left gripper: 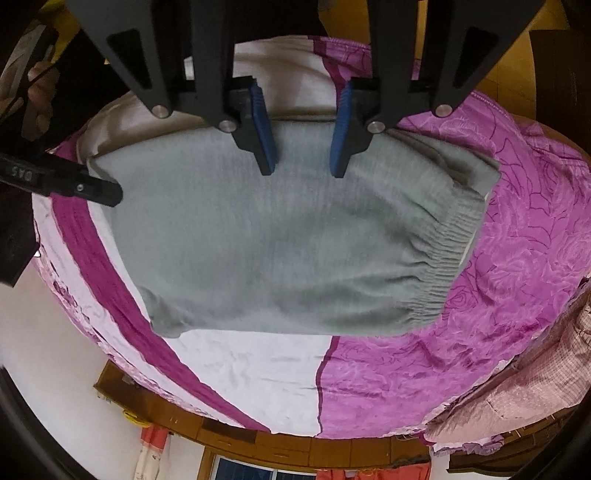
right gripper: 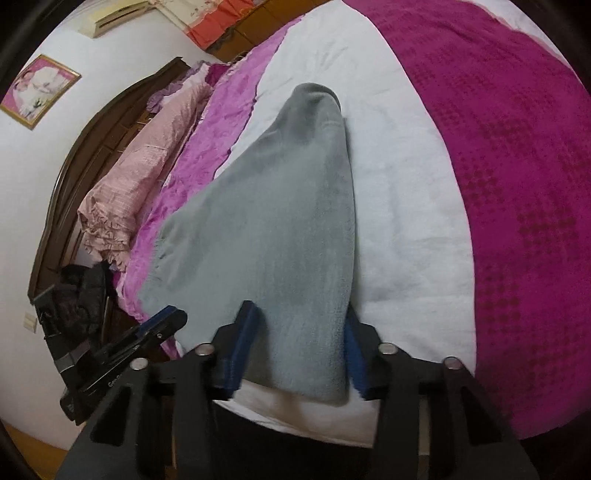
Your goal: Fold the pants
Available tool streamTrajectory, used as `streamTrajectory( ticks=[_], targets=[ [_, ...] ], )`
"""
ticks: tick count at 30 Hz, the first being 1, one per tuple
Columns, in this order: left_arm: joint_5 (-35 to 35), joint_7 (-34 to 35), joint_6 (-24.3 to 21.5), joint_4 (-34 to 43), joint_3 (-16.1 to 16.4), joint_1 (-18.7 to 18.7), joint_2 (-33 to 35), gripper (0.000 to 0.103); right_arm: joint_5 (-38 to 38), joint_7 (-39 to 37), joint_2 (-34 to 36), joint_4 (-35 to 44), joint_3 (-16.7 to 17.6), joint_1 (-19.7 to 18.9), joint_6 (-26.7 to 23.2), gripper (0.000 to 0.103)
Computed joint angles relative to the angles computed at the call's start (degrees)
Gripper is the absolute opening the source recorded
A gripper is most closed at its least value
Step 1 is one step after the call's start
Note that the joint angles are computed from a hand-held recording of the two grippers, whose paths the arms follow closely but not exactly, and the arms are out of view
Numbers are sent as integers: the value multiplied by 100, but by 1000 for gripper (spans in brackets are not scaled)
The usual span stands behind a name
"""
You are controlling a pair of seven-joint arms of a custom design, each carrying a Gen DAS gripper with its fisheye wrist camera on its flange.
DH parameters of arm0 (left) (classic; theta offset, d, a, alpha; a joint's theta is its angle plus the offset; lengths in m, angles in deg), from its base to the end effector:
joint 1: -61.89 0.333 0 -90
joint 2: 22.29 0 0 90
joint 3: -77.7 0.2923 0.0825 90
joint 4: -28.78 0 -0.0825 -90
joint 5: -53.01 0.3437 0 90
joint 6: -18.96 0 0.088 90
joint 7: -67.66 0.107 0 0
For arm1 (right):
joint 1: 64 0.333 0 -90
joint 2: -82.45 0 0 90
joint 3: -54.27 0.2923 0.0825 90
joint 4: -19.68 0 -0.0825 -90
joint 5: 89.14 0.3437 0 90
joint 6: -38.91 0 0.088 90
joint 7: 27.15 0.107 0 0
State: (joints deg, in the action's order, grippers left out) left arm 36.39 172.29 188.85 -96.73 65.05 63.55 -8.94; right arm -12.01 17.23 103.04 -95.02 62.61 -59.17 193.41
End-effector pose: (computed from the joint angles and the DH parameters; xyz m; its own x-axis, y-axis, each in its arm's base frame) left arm 0.5584 -0.0846 0.3477 -0.1844 -0.9768 0.1091 -0.8465 0.1014 -0.5226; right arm 0.5731 0.0968 0.3015 0.0049 -0.7708 -0.6371 -0.8900 0.2870 -0.3542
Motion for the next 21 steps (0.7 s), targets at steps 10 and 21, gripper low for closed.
streamTrajectory(
  ticks=[10,21],
  targets=[
    [191,-36,149,-70,69,-144,51,38,711,-707,-264,-79,0,71,149,8],
    [-30,13,-213,-51,71,30,-285,39,748,-1323,-627,-62,-87,475,565,6]
  ],
)
